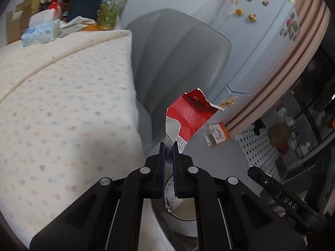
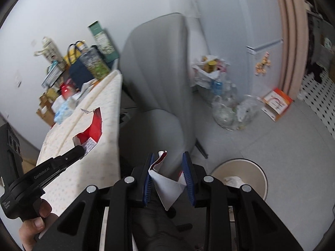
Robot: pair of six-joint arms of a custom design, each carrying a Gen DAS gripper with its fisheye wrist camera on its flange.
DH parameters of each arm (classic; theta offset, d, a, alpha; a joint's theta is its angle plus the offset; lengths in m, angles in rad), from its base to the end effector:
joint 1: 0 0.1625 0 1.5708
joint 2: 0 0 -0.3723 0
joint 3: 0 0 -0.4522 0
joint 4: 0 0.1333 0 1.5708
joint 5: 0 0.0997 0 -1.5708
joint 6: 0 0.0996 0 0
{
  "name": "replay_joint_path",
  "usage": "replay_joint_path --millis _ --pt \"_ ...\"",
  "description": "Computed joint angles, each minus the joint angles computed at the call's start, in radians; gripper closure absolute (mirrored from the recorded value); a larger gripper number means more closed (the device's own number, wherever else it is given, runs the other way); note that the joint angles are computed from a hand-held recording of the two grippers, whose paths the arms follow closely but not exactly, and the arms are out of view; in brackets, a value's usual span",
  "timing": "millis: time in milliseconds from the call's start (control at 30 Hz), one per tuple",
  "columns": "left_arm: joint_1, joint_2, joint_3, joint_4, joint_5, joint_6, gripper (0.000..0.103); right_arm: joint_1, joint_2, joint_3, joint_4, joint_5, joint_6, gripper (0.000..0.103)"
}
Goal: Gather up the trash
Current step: 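Carry the wrapper and white paper in both grippers to the bin, then open both grippers to drop the wrapper and paper into the bin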
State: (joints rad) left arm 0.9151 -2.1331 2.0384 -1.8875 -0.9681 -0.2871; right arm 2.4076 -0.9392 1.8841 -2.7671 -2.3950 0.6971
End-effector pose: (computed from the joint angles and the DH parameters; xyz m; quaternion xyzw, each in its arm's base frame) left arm -0.0788 -0.4136 0.4849 0.1117 0.9301 -0.3057 0.1703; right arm 0.4844 -0.3560 0.0558 0.0134 -0.9103 0.3585 0.2064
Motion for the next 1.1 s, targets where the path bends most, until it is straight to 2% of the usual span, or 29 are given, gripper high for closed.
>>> replay_joint_path --millis 233,367,433,500,567,633,700,833,1000,1100 --pt "-0.023 0.051 0.042 0.004 -0.038 -0.002 0.096 -0.049 -0.089 0.117 -0.014 -0.018 0.07 0.075" --pt "-0.027 0.079 0.058 0.011 -0.055 -0.018 0.096 -0.083 -0.104 0.157 -0.041 -0.011 0.074 0.075" --pt "-0.03 0.092 0.065 0.016 -0.053 -0.022 0.096 -0.108 -0.106 0.177 -0.09 0.007 0.05 0.074" --pt "-0.032 0.102 0.067 0.023 -0.054 -0.025 0.096 -0.126 -0.109 0.19 -0.116 0.018 0.044 0.062" --pt "-0.028 0.117 0.068 0.027 -0.058 -0.028 0.096 -0.141 -0.116 0.208 -0.128 0.006 0.049 0.054" --pt "-0.019 0.131 0.067 0.031 -0.065 -0.023 0.096 -0.157 -0.132 0.237 -0.152 0.015 0.052 0.05" --pt "-0.019 0.142 0.073 0.041 -0.07 -0.027 0.096 -0.164 -0.152 0.264 -0.16 0.009 0.067 0.04" --pt "-0.03 0.168 0.086 0.06 -0.084 -0.027 0.096 -0.174 -0.218 0.33 -0.159 -0.01 0.104 0.039" --pt "-0.042 0.209 0.111 0.077 -0.122 -0.032 0.096 -0.151 -0.315 0.401 -0.111 -0.079 0.181 0.026" --pt "-0.052 0.238 0.123 0.082 -0.144 -0.026 0.096 -0.143 -0.372 0.44 -0.079 -0.1 0.223 0.024"
